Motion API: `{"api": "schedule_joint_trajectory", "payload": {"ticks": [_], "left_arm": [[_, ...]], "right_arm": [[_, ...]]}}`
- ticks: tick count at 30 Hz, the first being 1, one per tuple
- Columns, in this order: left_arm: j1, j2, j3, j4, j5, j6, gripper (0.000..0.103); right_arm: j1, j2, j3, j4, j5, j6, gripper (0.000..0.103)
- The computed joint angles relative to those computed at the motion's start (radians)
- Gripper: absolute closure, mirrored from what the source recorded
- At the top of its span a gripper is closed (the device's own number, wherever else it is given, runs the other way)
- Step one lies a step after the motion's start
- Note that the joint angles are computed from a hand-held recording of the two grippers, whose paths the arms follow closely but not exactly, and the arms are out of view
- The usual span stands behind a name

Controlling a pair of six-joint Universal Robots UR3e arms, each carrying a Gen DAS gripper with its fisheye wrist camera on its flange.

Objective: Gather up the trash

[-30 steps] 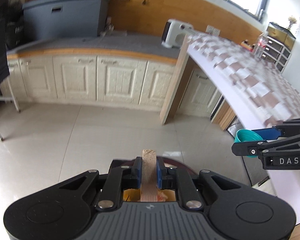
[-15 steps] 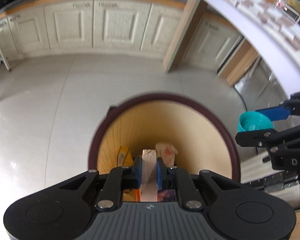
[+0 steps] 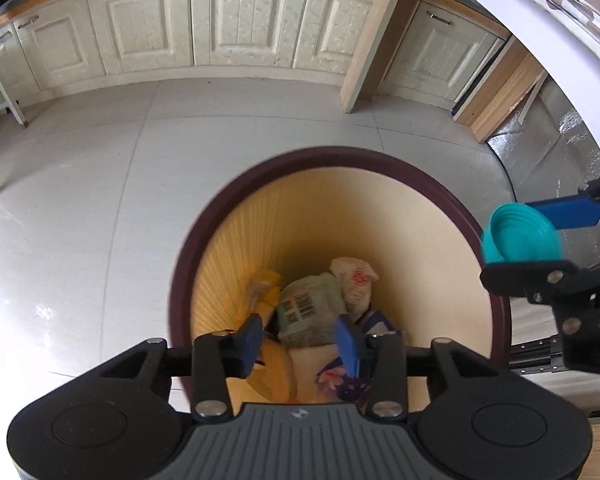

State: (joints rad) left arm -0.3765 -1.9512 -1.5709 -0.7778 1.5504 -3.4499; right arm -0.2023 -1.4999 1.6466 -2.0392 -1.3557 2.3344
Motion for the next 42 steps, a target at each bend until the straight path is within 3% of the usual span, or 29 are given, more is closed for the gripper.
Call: {"api": "schedule_joint_trajectory", "payload": {"ticks": [4,8,17,28,42], "left_arm": [[-0.002,0.015,0.0,-0.023,0.023,0.006,0.05],[-0.007,0.022,0.005,-0.047,0.039,0.01,0.045],[-0.008,0.05,-0.001,-0.061,0.053,0.011,0.023],[-0.003,0.169,-0.05,-0.093,0.075,0.001,0.0],[-0.074,0.389,-0.075,-0.192,0.168,-0.039,0.0]], "right_arm": [[0.001,0.004,-0.008,0.018,0.002,-0.014,0.035],[0.006,-0.003,0.001,0.019,-0.015,-0.035,0.03],[0.015,-0.002,-0.006,0.045,-0.054,-0.009,0.026],[-0.016,-0.093,0.056,0.024,-0.06,0.036,0.004],[-0.107,-0.372,0.105,0.155,0.024,0.118,0.0]]}}
